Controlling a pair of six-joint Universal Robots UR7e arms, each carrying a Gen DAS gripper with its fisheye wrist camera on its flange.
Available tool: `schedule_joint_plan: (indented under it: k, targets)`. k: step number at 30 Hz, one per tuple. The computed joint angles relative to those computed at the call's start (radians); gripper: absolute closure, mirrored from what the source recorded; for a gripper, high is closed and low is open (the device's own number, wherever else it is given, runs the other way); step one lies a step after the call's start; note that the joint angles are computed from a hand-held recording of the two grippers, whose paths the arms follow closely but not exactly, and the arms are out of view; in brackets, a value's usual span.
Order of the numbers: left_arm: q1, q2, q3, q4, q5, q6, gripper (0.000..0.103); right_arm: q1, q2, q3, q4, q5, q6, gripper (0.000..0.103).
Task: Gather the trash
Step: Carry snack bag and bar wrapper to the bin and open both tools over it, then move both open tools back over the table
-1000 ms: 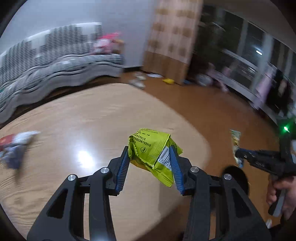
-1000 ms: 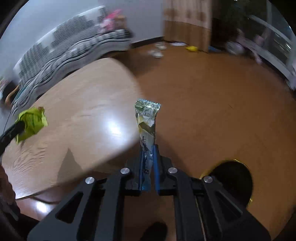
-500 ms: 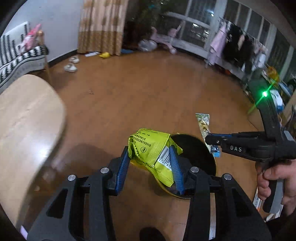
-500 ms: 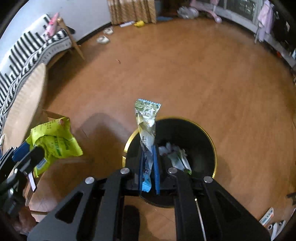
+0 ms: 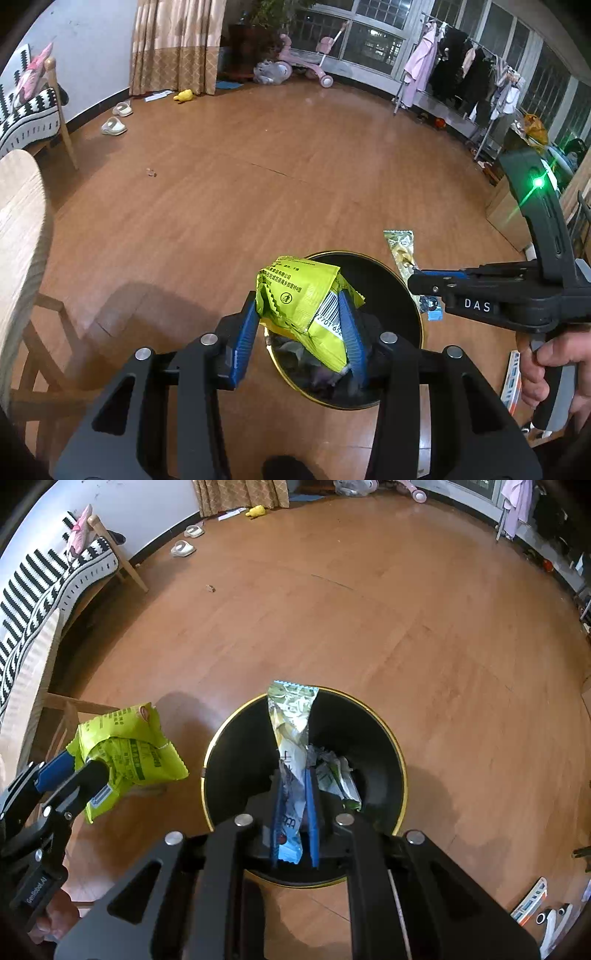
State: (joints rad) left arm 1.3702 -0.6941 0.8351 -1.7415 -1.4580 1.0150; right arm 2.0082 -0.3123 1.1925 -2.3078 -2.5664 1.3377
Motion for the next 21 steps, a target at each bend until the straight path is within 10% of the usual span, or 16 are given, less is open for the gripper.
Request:
schedule_joint_plan:
  k: [4, 16, 21]
  targets:
    - [-0.007, -0.013, 0.045, -0.017, 0.007, -0.007, 0.061, 0.004, -0.014, 0.031, -0.005, -0.024, 0.035, 0.047]
    - [-0.019, -0.032, 0.115, 0.015, -0.007, -0.03, 0.057, 0.033, -0.049, 0.089, -0.02, -0.089, 0.124, 0.046]
    - [-0.016, -0.035, 0.112, 0.017, -0.041, -0.032, 0.024, 0.043, -0.048, 0.082, -0.015, -0.111, 0.142, 0.042]
